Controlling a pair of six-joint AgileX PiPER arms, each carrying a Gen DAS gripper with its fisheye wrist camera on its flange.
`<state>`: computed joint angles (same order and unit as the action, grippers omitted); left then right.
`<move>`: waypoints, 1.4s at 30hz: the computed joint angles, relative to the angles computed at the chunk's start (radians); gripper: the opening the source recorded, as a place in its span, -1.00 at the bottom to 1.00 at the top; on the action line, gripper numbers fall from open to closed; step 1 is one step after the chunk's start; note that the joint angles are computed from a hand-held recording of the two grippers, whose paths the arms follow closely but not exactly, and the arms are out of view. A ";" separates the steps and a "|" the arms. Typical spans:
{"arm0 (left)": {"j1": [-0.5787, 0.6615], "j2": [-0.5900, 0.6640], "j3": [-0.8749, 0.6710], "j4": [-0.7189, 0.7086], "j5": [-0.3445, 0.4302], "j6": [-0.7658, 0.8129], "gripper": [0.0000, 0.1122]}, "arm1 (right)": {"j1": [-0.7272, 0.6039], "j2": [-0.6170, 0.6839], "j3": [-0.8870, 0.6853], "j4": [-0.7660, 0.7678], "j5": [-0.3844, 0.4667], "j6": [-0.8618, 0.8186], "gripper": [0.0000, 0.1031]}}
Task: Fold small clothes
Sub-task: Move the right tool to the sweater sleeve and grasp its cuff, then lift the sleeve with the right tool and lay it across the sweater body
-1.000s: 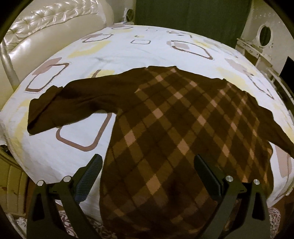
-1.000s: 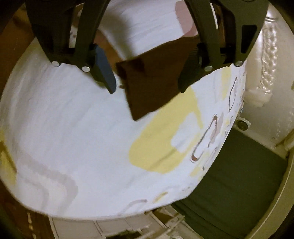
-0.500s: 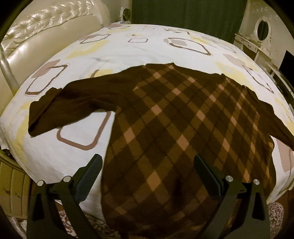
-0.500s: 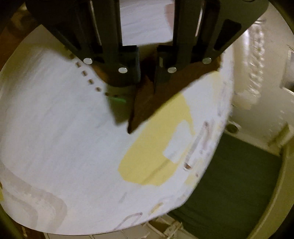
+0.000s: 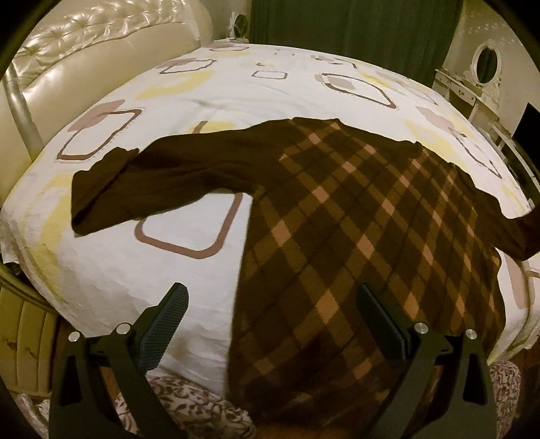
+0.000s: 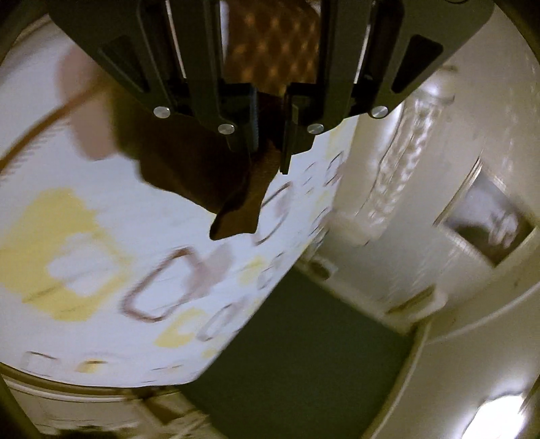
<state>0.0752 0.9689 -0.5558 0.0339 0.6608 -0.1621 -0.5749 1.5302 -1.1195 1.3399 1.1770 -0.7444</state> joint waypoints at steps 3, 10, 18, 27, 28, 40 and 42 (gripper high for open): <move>0.059 -0.032 -0.008 -0.071 0.024 0.094 0.77 | 0.226 -0.022 -0.018 0.030 -0.114 0.039 -0.80; 0.190 -0.076 -0.012 -0.209 0.066 0.280 0.77 | 0.738 0.089 -0.138 -0.059 -0.438 0.175 -0.80; 0.230 -0.093 -0.020 -0.258 0.074 0.346 0.77 | 1.084 0.386 -0.400 -0.284 -0.593 0.451 -0.80; 0.327 -0.053 -0.020 -0.352 0.083 0.453 0.77 | 1.257 0.737 -0.840 -0.605 -0.517 0.813 -0.80; 0.331 -0.049 -0.019 -0.356 0.082 0.457 0.77 | 1.270 0.777 -0.897 -0.640 -0.499 0.854 -0.80; 0.345 -0.024 -0.011 -0.374 0.082 0.476 0.77 | 1.327 1.067 -1.345 -0.827 -0.327 1.092 -0.64; 0.342 -0.021 -0.010 -0.370 0.081 0.471 0.77 | 1.331 1.081 -1.359 -0.807 -0.316 1.086 -0.51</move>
<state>0.4172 0.9474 -0.5657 -0.3364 0.7418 0.3090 0.7564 2.6109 -2.4785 0.5331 0.8613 0.3411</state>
